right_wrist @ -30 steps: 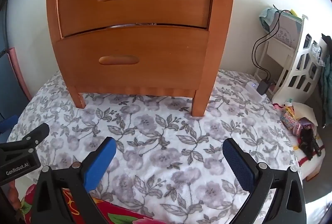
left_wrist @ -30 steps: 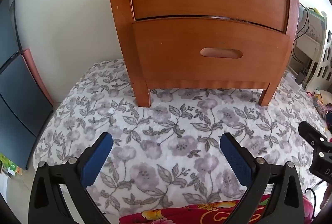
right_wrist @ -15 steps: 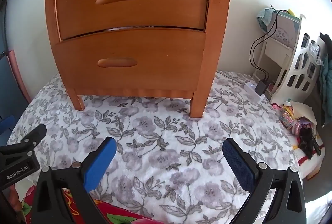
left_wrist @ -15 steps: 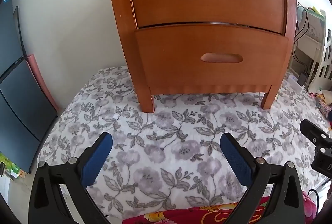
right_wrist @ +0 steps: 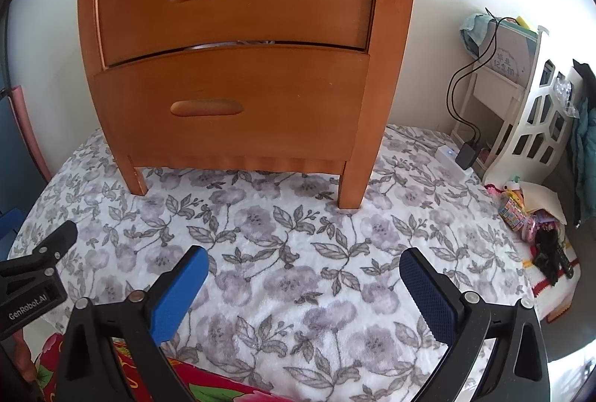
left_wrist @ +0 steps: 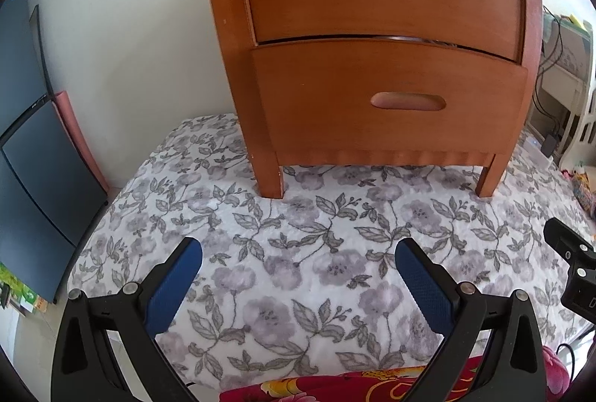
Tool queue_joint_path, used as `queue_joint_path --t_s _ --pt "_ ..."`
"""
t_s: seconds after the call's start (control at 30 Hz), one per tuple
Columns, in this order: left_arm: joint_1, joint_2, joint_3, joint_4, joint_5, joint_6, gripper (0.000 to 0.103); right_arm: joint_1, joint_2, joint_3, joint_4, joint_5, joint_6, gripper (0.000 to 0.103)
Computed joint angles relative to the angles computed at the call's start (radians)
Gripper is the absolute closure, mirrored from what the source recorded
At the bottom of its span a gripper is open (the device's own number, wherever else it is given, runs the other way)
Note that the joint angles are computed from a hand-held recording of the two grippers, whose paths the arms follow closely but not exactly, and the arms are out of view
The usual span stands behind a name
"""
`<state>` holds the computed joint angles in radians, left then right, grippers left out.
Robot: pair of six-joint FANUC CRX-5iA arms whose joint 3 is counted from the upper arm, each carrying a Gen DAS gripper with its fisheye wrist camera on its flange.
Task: Take underwear out of drawer
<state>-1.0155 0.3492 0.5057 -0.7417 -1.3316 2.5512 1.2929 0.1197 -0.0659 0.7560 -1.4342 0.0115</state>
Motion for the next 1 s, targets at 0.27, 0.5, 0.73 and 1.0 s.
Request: queue_joint_path --t_s 0.27,0.5,0.73,1.0 --pt "0.021 0.005 -0.003 0.039 0.003 0.003 0.000 -0.002 0.011 0.014 -0.013 -0.005 0.027 0.000" --pt "0.021 0.006 -0.004 0.041 0.003 0.004 0.000 -0.004 0.015 0.018 -0.018 -0.008 0.034 0.000" --pt "0.020 0.007 -0.004 0.041 0.001 0.004 0.000 -0.006 0.017 0.022 -0.019 -0.010 0.035 0.000" --pt "0.018 0.002 -0.012 0.038 0.000 0.004 0.000 -0.008 0.014 0.021 -0.026 -0.011 0.030 0.000"
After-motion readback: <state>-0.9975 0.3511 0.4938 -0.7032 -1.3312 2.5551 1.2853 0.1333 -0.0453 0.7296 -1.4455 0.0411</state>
